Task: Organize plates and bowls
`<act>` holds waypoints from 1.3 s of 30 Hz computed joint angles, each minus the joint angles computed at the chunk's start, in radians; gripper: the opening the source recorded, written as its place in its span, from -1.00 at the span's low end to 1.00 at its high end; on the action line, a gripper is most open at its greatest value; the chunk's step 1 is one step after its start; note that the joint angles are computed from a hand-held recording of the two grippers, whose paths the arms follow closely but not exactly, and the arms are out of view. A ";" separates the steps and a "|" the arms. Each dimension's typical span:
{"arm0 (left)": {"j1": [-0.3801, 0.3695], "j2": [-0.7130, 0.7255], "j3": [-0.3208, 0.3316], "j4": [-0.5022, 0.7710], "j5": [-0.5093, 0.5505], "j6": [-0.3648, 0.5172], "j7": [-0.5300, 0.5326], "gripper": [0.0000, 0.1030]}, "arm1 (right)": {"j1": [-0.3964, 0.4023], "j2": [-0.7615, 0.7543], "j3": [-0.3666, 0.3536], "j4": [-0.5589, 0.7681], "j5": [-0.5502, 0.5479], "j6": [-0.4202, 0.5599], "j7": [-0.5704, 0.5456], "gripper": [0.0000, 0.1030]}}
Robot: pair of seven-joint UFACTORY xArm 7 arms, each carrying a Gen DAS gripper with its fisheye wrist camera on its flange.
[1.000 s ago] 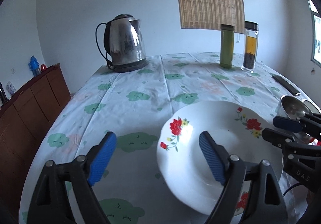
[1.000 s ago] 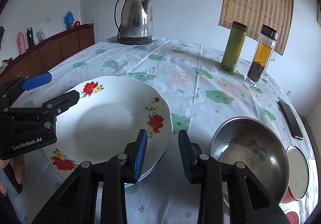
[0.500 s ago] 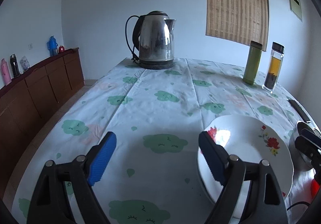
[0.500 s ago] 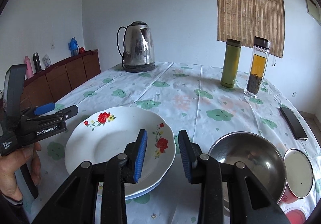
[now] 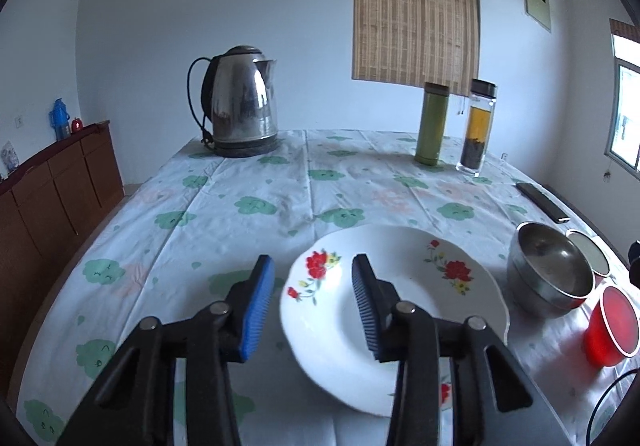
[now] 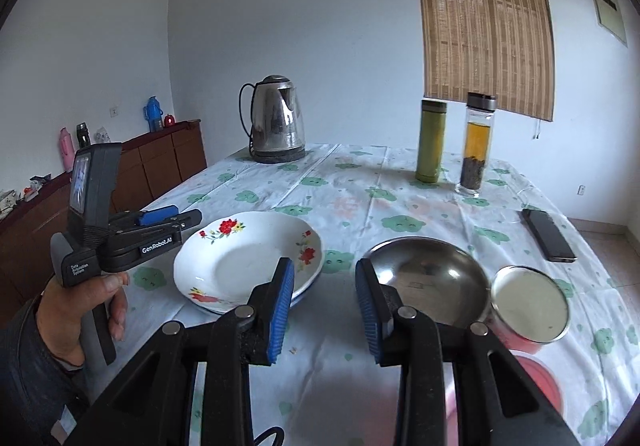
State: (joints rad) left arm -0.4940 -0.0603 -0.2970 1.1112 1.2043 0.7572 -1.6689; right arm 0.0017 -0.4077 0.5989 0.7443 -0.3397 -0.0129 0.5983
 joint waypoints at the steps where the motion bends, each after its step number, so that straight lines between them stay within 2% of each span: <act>1: -0.006 0.005 -0.005 0.011 -0.007 -0.002 0.015 -0.24 | 0.029 -0.027 -0.040 -0.025 0.010 0.012 -0.010 -0.34; 8: -0.091 0.102 -0.023 0.136 -0.073 -0.027 0.145 -0.23 | 0.099 -0.165 -0.185 -0.162 0.056 0.077 -0.064 -0.34; 16: -0.221 0.263 0.009 0.320 -0.169 -0.117 0.306 -0.25 | 0.089 -0.269 -0.276 -0.265 0.096 0.134 -0.124 -0.42; 18: -0.246 0.305 0.017 0.365 -0.204 -0.149 0.343 -0.25 | 0.085 -0.273 -0.292 -0.276 0.105 0.149 -0.138 -0.42; 20: -0.273 0.346 0.027 0.406 -0.230 -0.165 0.379 -0.34 | 0.094 -0.280 -0.309 -0.294 0.116 0.158 -0.153 -0.42; 28: -0.365 0.452 0.088 0.525 -0.326 -0.177 0.476 -0.34 | 0.146 -0.266 -0.369 -0.318 0.168 0.162 -0.224 -0.42; 37: -0.439 0.512 0.172 0.580 -0.433 -0.187 0.548 -0.34 | 0.190 -0.226 -0.408 -0.327 0.224 0.145 -0.275 -0.44; 39: -0.442 0.515 0.184 0.579 -0.453 -0.204 0.556 -0.34 | 0.199 -0.218 -0.416 -0.328 0.237 0.136 -0.283 -0.53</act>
